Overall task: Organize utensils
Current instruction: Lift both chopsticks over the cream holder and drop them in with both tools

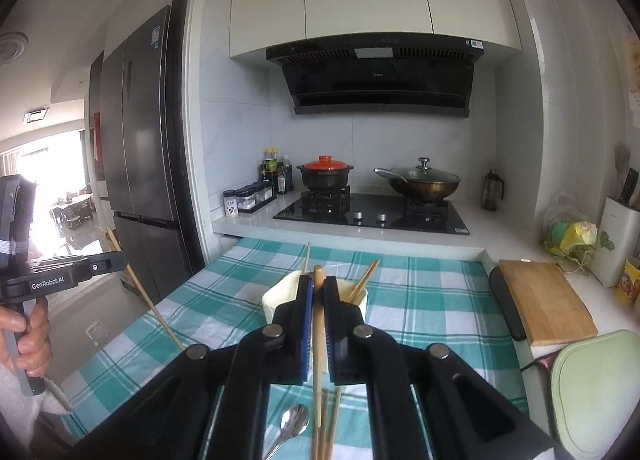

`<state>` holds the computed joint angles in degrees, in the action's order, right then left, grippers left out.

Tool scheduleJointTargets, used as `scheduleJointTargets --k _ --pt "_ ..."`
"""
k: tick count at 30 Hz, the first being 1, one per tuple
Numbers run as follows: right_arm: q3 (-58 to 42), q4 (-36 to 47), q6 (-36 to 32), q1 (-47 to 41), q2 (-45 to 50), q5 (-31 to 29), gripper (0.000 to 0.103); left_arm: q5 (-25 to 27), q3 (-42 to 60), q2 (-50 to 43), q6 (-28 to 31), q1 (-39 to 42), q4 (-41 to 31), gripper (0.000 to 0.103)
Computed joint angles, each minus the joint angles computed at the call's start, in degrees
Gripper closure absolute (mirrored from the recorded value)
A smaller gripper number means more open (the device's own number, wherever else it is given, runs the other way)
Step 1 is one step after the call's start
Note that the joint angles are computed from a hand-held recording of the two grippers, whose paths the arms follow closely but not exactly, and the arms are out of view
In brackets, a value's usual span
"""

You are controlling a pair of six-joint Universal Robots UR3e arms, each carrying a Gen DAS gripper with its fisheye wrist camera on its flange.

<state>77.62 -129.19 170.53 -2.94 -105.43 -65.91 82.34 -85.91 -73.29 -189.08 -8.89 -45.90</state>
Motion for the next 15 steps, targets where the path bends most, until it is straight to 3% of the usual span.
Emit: scheduleJointTargets --k 11,15 --pt "-26.3 -5.8 5.6 6.0 22.7 -4.9 0.097 3.2 23.6 -19.3 -1.4 -0.8 4.1 0.099" --pt "-36.8 -5.4 6.4 7.7 32.3 -6.0 0.097 3.8 36.5 -29.6 -1.9 -1.6 1.1 0.099"
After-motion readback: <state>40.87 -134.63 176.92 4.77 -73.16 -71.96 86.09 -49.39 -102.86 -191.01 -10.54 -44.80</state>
